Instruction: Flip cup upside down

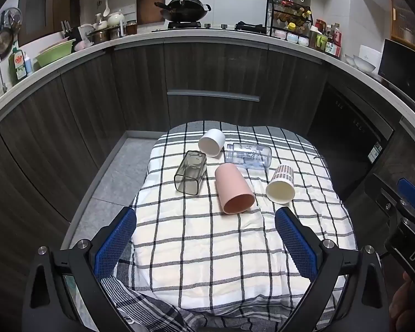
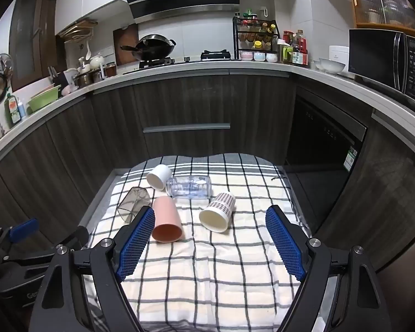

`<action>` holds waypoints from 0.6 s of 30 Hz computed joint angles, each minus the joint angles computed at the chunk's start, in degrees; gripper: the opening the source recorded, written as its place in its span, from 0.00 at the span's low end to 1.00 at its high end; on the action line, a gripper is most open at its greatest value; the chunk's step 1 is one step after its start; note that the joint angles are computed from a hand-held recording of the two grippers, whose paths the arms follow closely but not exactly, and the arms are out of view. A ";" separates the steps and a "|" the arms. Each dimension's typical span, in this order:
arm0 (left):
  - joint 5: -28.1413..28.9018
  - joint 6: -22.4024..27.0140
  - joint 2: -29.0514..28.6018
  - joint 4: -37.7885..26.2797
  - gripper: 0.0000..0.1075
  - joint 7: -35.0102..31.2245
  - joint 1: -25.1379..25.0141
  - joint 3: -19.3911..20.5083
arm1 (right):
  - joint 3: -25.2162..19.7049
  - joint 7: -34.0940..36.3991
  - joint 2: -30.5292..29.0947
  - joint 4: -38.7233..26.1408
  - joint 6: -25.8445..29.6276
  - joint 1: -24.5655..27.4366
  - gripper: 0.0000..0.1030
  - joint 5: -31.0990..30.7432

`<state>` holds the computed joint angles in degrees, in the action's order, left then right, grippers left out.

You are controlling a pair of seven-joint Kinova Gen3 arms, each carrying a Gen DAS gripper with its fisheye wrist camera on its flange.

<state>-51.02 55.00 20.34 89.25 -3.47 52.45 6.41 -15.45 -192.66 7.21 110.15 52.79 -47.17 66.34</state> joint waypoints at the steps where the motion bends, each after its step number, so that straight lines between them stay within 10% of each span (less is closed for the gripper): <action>1: 0.21 0.09 0.03 -0.10 0.95 -0.25 -0.09 0.08 | 0.01 -0.36 -0.02 0.14 -0.12 -0.01 0.80 0.24; 18: 0.78 1.16 -0.07 -0.45 0.95 -0.27 0.61 0.32 | -0.24 -1.33 -0.12 0.67 0.03 -0.13 0.80 0.93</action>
<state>-50.24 56.16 20.27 88.80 -3.74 53.06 6.72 -15.70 -194.00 7.09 110.82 52.82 -47.30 67.27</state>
